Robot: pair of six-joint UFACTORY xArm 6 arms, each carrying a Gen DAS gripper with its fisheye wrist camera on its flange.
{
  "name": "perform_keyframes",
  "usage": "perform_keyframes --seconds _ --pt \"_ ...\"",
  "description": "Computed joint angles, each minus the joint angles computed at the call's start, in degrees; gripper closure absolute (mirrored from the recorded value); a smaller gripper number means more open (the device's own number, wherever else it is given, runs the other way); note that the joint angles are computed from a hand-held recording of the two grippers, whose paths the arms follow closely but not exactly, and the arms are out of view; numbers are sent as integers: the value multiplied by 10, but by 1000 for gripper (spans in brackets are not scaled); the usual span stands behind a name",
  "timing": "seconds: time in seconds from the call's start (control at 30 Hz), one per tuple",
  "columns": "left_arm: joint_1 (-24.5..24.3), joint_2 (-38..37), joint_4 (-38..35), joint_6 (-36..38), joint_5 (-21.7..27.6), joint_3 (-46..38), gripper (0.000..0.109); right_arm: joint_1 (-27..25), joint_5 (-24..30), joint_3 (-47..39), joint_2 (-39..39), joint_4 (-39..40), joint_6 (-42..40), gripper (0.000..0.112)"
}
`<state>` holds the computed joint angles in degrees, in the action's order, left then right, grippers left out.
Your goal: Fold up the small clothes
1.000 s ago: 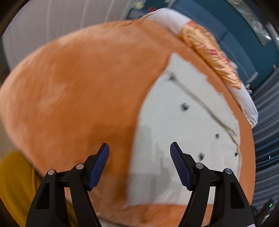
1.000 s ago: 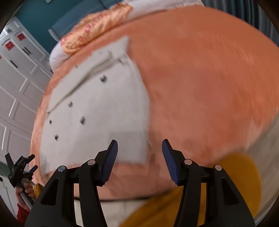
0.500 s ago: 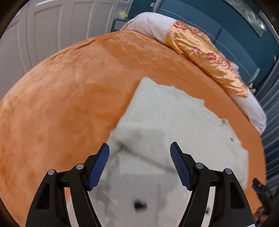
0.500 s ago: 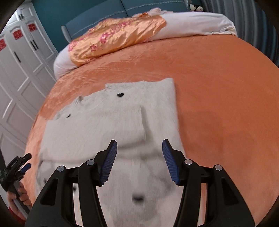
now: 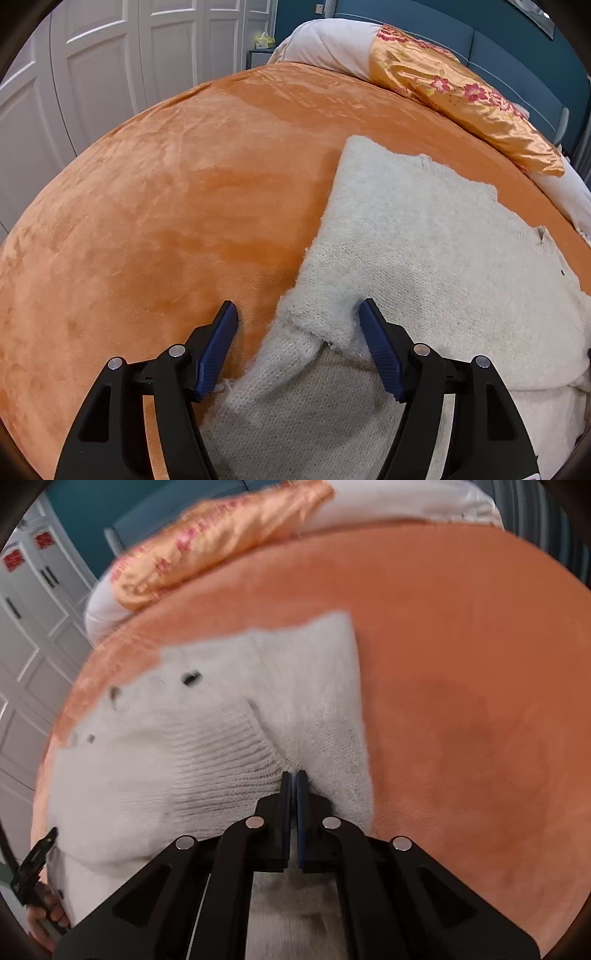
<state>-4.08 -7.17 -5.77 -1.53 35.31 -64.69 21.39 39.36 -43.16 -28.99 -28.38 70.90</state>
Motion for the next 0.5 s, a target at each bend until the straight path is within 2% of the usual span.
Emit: perform_keyframes --seconds 0.07,0.1,0.13,0.17,0.23,0.3,0.33,0.4,0.43,0.5 --pt "-3 -4 11 -6 -14 11 39 45 85 -46 -3 -91 69 108" --pt "-5 -6 19 -11 -20 15 39 62 108 -58 -1 -127 95 108" --pt "-7 -9 28 -18 -27 20 39 81 107 -77 4 -156 115 108" --pt "-8 -10 33 -22 -31 23 39 90 83 -100 20 -161 114 108" --pt "-8 -14 36 -24 -35 28 39 82 -19 -149 91 -98 40 108" --pt "-8 -15 36 -24 -37 30 38 94 -87 -226 196 -1 -74 108" --pt "-8 -14 38 -25 -36 30 38 101 -96 -267 246 37 -124 108" --pt "-8 -15 37 -23 -39 32 38 118 -66 -369 355 101 -219 108" --pt "-7 -15 33 -20 -41 33 38 121 -42 -402 386 125 -246 109" --pt "-5 -16 19 -11 -45 37 37 110 -11 -413 403 112 -259 112"
